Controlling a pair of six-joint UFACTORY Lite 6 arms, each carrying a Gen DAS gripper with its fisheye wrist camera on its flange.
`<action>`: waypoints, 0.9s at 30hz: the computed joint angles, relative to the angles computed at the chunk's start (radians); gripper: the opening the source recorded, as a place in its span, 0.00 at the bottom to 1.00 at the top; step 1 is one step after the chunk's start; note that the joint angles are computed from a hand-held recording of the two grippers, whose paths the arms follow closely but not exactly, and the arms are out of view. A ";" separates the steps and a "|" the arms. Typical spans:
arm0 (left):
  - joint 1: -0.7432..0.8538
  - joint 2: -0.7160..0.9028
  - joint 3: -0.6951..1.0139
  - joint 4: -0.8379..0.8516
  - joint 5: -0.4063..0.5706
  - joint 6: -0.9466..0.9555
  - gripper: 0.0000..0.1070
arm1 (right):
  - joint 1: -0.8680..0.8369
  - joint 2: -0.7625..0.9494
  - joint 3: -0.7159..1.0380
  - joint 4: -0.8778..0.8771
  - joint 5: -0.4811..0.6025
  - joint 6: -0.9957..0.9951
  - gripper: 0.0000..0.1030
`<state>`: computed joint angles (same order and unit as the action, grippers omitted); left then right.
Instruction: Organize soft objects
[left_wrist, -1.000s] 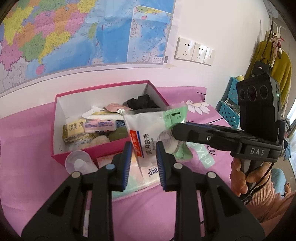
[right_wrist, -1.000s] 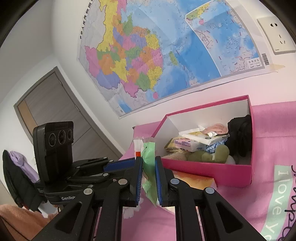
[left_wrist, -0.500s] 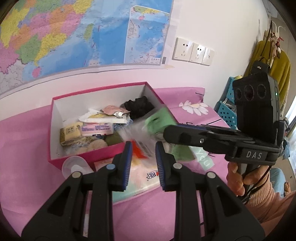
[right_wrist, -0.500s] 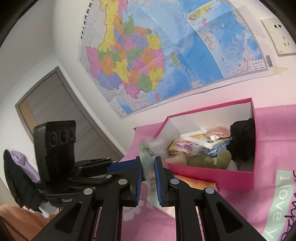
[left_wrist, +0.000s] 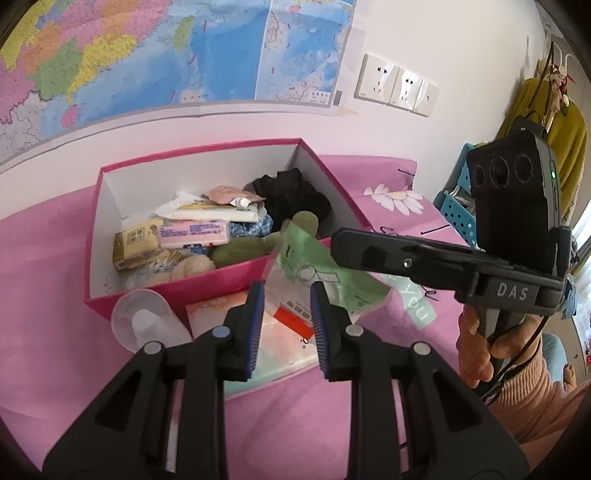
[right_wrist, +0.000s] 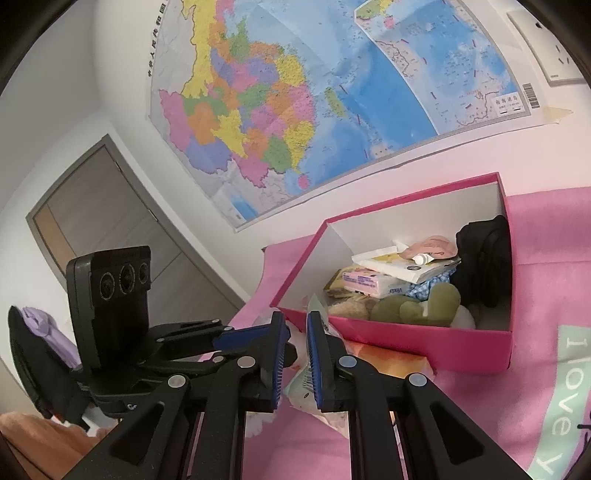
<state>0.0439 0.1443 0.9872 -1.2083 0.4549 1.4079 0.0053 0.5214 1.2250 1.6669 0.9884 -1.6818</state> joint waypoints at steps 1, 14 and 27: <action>-0.005 0.005 -0.004 -0.002 -0.008 0.003 0.26 | 0.001 0.005 0.004 -0.006 -0.006 0.004 0.11; -0.006 0.024 -0.074 -0.075 -0.049 0.102 0.26 | 0.013 0.099 0.034 -0.085 -0.119 0.068 0.40; 0.175 -0.023 -0.220 -0.043 0.058 0.159 0.36 | 0.045 0.135 0.034 -0.090 -0.156 0.038 0.43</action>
